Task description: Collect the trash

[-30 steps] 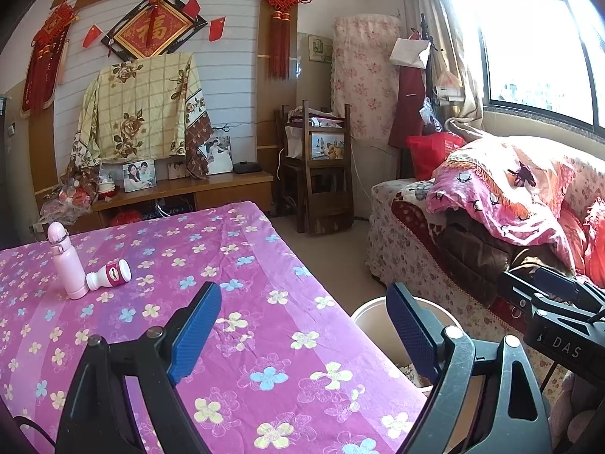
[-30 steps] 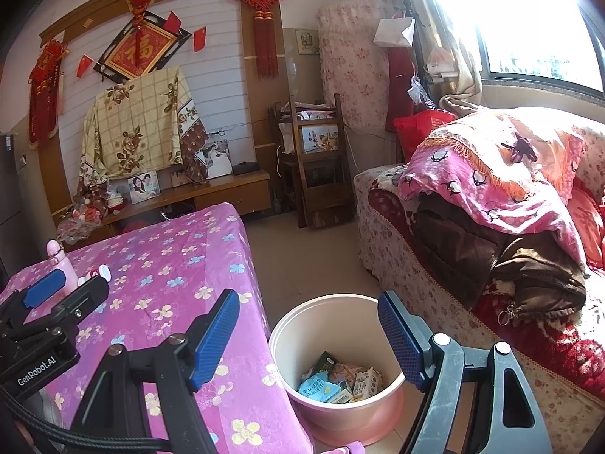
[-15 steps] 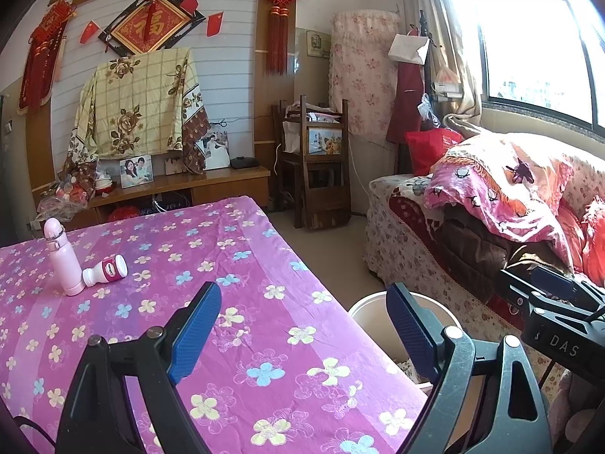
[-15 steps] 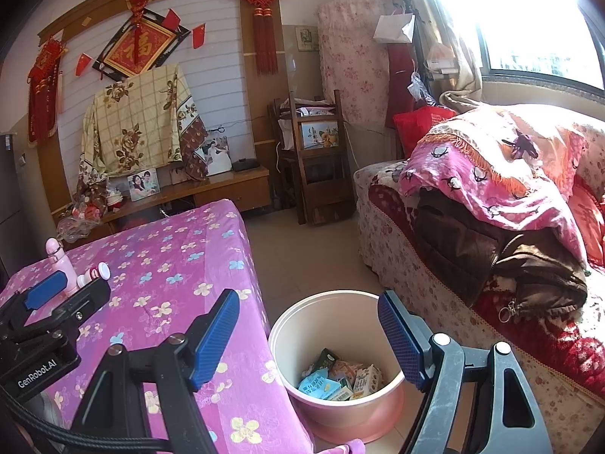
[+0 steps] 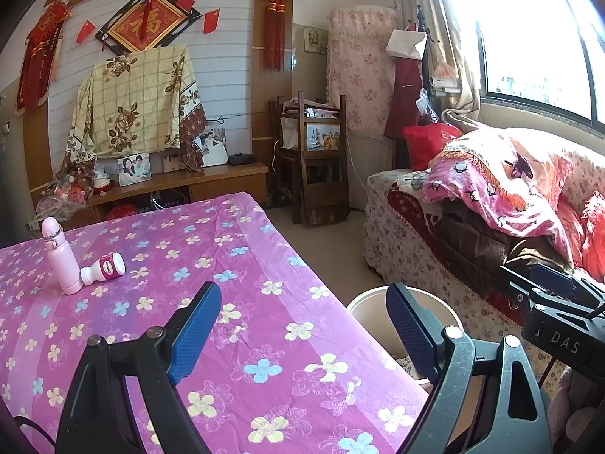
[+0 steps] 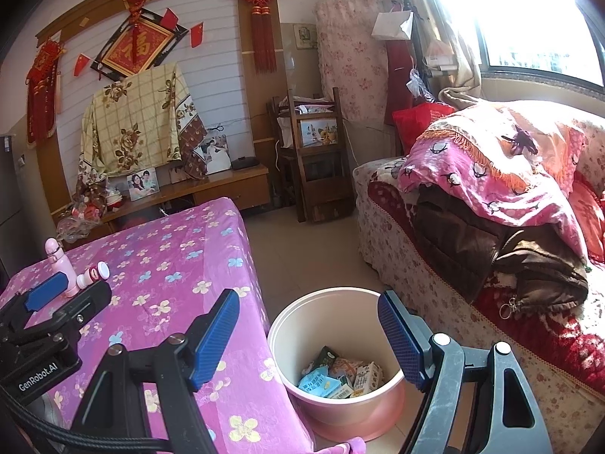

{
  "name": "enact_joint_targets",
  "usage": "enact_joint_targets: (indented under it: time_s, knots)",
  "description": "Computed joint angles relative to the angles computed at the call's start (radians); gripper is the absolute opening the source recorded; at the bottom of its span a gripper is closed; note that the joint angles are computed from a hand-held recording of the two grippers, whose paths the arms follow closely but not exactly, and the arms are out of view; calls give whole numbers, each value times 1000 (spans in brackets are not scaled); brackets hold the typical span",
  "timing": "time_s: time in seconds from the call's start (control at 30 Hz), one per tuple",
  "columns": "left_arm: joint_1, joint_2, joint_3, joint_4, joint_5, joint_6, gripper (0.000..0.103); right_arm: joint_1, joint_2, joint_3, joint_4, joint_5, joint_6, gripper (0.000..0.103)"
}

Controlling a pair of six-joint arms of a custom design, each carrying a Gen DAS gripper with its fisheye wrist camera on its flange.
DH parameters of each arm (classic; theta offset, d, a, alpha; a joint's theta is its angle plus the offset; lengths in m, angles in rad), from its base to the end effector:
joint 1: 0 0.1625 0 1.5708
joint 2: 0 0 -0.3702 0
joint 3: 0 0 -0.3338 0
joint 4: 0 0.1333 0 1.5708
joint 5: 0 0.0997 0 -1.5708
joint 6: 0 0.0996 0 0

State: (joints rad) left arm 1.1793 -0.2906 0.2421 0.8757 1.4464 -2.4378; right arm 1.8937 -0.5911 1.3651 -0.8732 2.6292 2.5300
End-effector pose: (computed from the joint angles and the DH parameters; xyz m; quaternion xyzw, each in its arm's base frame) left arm -0.1254 -0.6856 0.1445 0.4649 0.8056 -0.3492 0.1136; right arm 0.2359 -0.5586 0.0411 -0.0732 -0.6858 0.5845 0.4274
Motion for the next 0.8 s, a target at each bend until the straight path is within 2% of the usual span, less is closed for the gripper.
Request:
enact_joint_targets:
  time_s: [0.27, 0.43, 0.8]
  knots:
    - [0, 69, -143, 87, -7, -6, 89, 0, -1, -1, 7, 3, 5, 79]
    - [0, 86, -170, 105, -9, -4, 89, 0, -7, 1, 22, 8, 13, 79]
    - [-3, 26, -33, 33, -5, 14, 89, -7, -9, -3, 44, 10, 33, 79]
